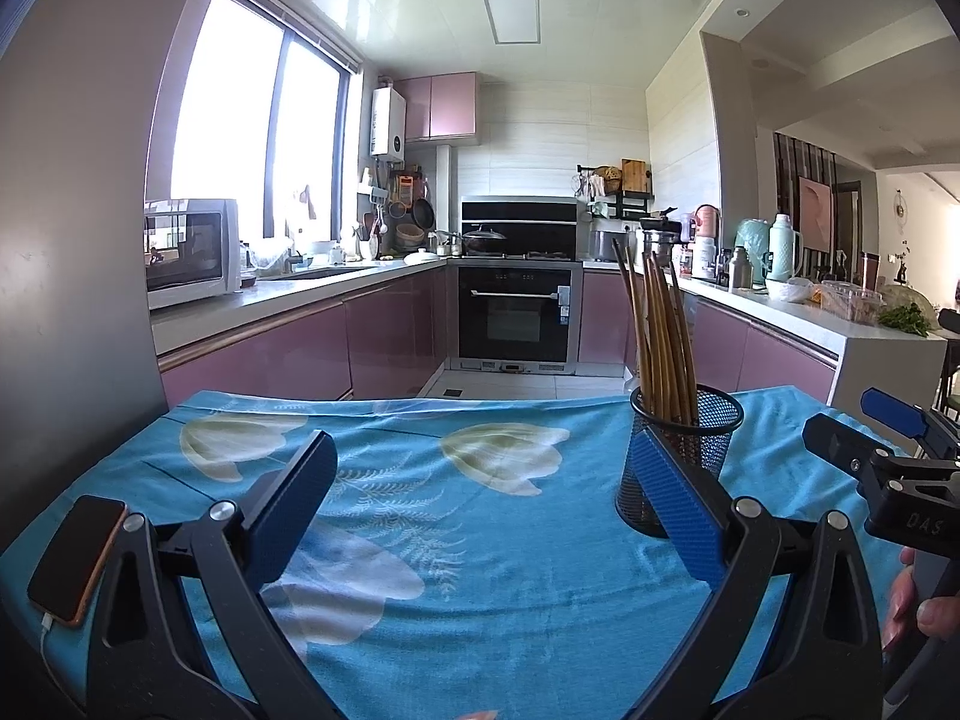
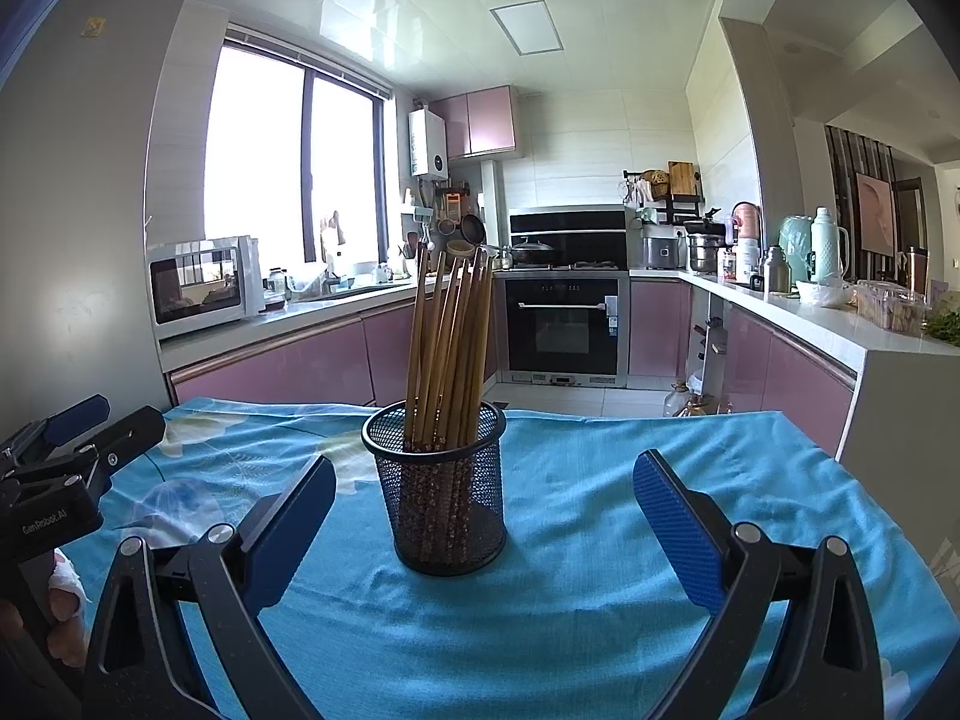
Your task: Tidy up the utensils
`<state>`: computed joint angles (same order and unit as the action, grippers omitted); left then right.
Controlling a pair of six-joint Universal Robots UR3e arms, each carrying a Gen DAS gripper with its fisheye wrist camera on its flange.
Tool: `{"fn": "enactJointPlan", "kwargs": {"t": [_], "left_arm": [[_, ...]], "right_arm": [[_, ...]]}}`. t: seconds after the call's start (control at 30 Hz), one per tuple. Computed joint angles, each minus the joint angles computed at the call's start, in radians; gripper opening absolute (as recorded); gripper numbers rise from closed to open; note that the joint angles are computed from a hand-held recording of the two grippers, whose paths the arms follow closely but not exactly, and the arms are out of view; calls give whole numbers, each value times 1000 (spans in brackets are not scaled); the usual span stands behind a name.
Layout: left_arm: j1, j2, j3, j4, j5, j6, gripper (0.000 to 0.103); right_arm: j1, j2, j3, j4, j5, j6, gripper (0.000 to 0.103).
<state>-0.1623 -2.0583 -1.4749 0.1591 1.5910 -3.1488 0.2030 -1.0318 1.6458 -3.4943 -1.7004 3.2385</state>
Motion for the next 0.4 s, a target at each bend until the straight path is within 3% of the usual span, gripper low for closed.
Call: {"fn": "enactJointPlan", "kwargs": {"t": [0.23,0.4], "left_arm": [[6,-6,35,-76,-5,-7,97],[43,-31,111,-222,-22,-11,97]], "right_arm": [[-41,-17,1,87,7,-14,96],[-163,-9,-137,466,15,-6,96]]}}
